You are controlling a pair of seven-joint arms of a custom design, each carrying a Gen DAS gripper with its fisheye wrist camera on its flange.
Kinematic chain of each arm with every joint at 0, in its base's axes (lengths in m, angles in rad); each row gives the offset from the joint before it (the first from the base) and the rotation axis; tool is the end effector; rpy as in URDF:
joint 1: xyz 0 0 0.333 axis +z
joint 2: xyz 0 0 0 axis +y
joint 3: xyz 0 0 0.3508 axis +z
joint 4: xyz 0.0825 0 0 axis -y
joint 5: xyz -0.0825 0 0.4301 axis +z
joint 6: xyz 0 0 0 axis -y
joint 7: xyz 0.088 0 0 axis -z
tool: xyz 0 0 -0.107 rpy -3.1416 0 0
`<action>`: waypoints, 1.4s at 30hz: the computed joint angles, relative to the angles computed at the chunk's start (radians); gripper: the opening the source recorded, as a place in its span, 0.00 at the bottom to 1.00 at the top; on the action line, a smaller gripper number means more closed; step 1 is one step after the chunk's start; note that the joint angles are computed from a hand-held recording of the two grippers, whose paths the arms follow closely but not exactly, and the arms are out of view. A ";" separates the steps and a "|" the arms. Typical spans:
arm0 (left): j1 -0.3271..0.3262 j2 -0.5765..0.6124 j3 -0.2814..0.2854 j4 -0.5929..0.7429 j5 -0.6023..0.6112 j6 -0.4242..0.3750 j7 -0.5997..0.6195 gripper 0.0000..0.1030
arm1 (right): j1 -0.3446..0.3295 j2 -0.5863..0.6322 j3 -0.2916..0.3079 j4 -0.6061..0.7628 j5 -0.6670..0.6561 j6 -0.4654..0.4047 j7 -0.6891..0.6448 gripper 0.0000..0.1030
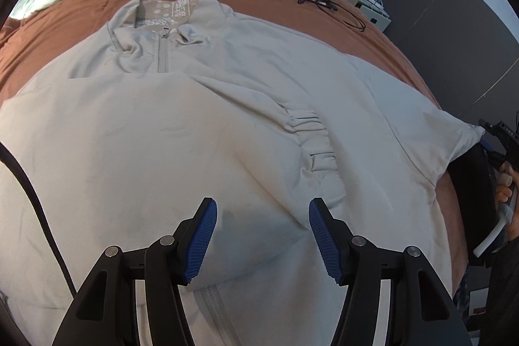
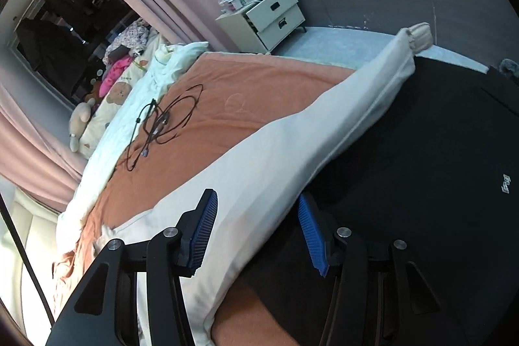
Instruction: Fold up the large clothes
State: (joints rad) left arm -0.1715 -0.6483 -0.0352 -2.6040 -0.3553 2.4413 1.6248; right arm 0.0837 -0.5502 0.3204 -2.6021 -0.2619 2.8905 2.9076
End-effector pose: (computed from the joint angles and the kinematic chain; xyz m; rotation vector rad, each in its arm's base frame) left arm 0.4023 -0.0861 0.5238 -2.0215 2.1096 -0.8096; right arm 0.4031 0.2023 0.5259 -0.9970 2.0857 -0.3314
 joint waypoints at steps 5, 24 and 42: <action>-0.005 0.053 0.004 0.007 -0.017 -0.003 -0.001 0.59 | 0.019 0.021 -0.031 0.020 0.010 0.001 -0.034 0.03; 0.101 -0.228 0.057 -0.005 0.058 -0.187 -0.006 0.60 | 0.107 0.031 0.106 0.247 -0.029 0.024 -0.156 0.00; 0.254 -0.455 0.143 -0.002 0.152 -0.388 0.016 0.59 | 0.367 0.273 -0.013 0.333 0.116 0.137 -0.369 0.00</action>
State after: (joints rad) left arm 0.0828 -1.1037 0.1075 -2.6056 -0.2037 2.0535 1.6405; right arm 0.4511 -0.2771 0.3078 -2.2689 -0.1456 3.0270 2.5387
